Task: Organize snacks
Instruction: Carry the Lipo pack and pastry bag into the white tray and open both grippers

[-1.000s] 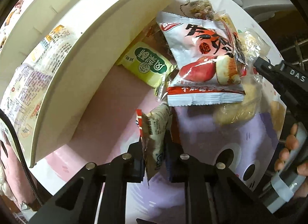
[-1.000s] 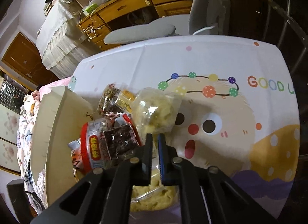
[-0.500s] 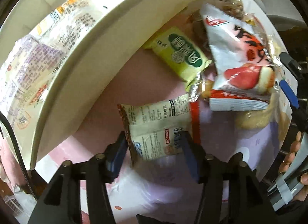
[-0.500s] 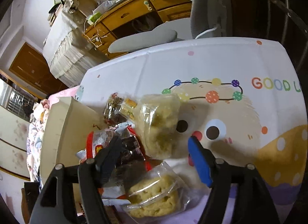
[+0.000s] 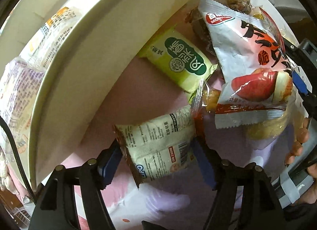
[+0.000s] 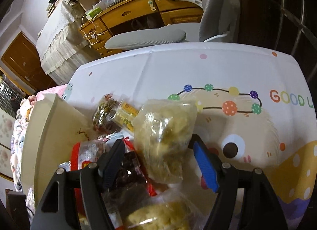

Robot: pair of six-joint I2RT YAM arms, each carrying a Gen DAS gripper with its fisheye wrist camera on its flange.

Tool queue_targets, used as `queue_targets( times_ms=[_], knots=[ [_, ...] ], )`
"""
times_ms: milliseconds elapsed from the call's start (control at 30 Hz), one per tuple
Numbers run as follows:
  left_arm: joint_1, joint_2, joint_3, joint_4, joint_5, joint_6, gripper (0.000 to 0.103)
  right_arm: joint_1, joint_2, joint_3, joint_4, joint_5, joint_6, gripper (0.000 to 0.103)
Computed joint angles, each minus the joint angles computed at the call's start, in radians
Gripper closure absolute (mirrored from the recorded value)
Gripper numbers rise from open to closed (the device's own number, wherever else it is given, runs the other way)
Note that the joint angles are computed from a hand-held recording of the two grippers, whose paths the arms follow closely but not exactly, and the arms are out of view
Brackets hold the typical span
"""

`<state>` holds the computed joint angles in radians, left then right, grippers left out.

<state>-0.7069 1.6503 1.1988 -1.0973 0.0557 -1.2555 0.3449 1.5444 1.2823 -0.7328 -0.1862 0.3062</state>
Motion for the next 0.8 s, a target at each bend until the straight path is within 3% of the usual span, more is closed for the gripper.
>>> queue_targets(
  times_ms=[133,233,500,800],
  knots=[
    [0.001,-0.011,0.023,-0.026,-0.016,-0.009,0.045,0.003,0.013,0.0,0.005,0.025,0.005,0.055],
    [0.004,-0.03,0.025,-0.033,-0.018,-0.006,0.048,0.005,0.007,0.0,0.002,0.036,0.013,0.062],
    [-0.019,-0.143,-0.054,-0.008,-0.017,-0.034,0.055,-0.02,-0.063,-0.028,-0.043,0.072,0.03,0.07],
    [-0.147,-0.187,-0.089,-0.026,-0.011,-0.132,0.057,-0.065,-0.23,-0.103,-0.106,0.065,0.023,0.071]
  ],
)
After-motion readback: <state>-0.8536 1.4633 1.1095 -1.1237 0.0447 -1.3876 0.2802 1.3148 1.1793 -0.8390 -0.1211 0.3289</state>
